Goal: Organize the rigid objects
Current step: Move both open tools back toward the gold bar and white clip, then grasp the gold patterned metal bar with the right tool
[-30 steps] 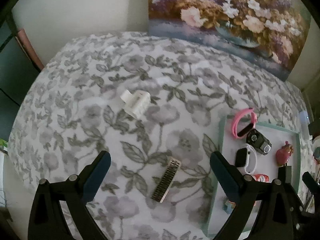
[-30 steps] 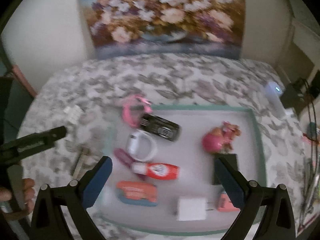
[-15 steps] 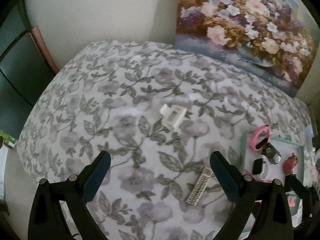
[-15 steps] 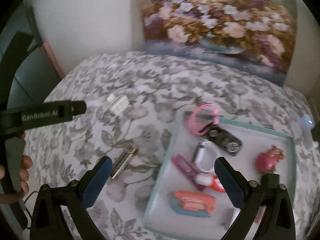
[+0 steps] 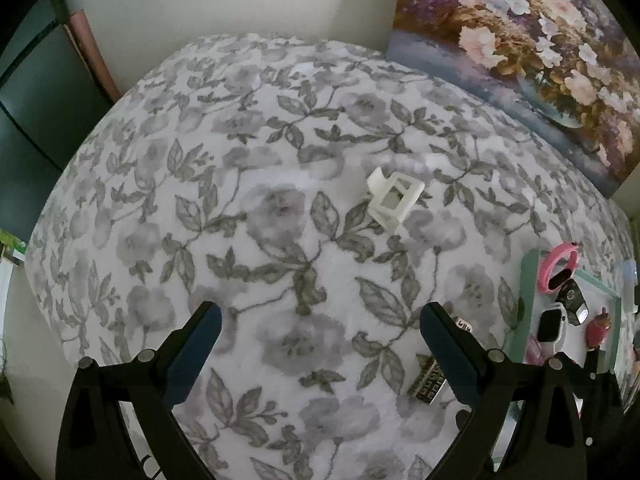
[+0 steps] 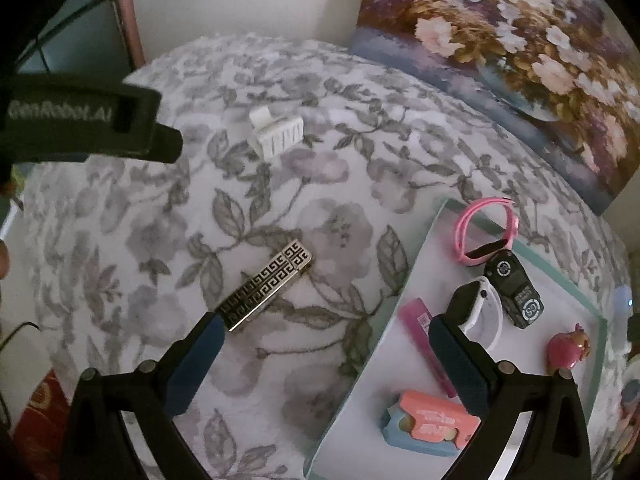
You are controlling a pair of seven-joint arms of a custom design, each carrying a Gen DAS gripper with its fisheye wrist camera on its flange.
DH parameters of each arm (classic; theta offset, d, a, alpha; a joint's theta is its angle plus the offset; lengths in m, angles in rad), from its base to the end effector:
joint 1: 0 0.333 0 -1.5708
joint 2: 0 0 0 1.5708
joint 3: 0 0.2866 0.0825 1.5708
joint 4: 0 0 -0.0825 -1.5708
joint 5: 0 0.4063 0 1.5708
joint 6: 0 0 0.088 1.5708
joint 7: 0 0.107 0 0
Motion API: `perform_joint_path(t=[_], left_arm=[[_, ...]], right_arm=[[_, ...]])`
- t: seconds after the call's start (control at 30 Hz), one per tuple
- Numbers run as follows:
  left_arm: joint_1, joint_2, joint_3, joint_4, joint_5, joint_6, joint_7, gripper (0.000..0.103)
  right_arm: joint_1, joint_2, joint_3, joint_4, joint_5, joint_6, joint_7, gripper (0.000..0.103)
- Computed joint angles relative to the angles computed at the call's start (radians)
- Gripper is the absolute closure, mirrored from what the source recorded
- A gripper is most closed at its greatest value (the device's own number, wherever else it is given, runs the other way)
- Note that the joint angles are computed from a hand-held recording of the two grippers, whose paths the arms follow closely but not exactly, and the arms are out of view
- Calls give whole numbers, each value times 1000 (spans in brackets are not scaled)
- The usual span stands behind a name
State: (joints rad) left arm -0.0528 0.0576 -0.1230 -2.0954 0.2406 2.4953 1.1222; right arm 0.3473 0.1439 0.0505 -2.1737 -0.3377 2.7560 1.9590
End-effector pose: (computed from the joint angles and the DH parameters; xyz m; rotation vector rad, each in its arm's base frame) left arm 0.5928 -0.1062 0.3887 -2.0959 1.8831 -0.3231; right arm 0.5484 0.2450 0.3283 -2.2256 1.6536 -0.4771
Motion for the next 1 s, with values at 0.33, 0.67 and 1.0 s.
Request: perform_joint_path(t=[0.33,0.67,1.0], left_arm=[[8,16,4,5,-51,-10,33,4],[18,21,10,6,-77,-9,47,4],[25,45,28,19,-22,-28,-33,4]], right_arm=[[42,58,-18,67,-167,-125,77,0],[65,124,-21,136,-201,-147,87,0],[35,171,13,174,11,-59,-38,0]])
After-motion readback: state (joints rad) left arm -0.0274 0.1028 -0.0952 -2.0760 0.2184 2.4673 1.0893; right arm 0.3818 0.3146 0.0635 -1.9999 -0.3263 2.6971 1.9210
